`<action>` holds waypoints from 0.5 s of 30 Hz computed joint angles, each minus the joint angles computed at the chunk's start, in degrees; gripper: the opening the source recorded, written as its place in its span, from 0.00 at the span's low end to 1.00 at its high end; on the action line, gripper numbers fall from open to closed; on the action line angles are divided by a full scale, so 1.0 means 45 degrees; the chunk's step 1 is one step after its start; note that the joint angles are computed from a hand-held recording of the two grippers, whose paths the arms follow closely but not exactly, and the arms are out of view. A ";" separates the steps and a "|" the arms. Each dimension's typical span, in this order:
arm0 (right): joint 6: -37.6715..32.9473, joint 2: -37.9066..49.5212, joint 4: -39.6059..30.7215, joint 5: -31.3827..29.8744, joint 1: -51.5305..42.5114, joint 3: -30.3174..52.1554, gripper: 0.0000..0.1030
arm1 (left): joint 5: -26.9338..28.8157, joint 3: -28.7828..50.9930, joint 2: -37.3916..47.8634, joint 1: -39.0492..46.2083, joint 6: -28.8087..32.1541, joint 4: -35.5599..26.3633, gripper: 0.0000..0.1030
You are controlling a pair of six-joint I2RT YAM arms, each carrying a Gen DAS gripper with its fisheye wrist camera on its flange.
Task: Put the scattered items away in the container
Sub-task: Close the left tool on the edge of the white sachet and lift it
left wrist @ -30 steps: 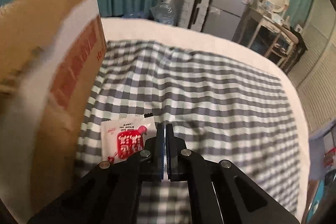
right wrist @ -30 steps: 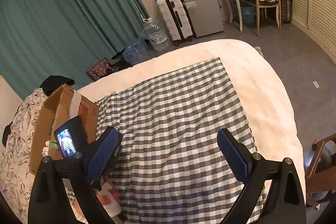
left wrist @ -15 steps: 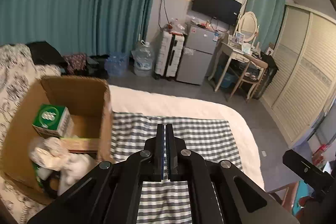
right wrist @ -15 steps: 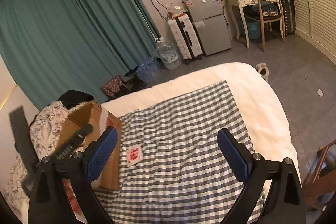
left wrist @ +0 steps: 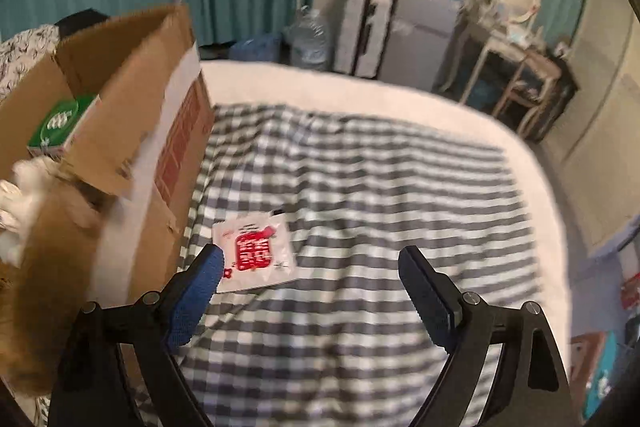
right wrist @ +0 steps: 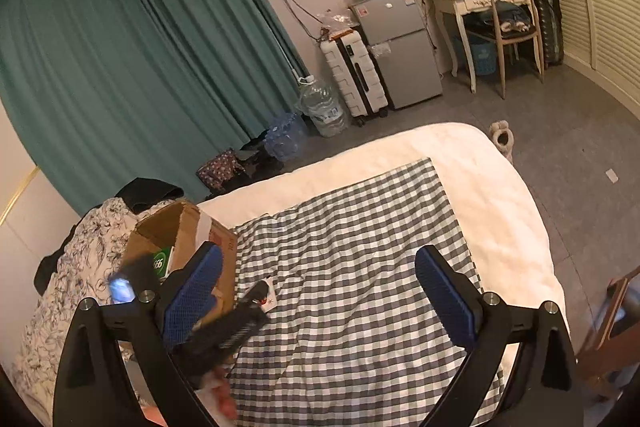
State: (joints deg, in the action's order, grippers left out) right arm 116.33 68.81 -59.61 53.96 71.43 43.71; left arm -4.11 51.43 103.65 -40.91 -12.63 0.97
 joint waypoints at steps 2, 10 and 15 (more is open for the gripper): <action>-0.0657 -0.0481 0.0916 -0.0278 -0.0489 -0.0695 0.95 | -0.0714 0.0404 0.0998 -0.0137 0.0123 0.0383 0.89; -0.2555 -0.1317 0.3850 -0.1308 -0.1874 -0.2527 0.95 | -0.2620 0.2497 0.4347 -0.0582 0.0157 0.0896 0.89; -0.2881 -0.1540 0.4443 -0.1470 -0.2048 -0.2896 0.95 | -0.2379 0.2322 0.4521 -0.0435 -0.0092 0.1487 0.88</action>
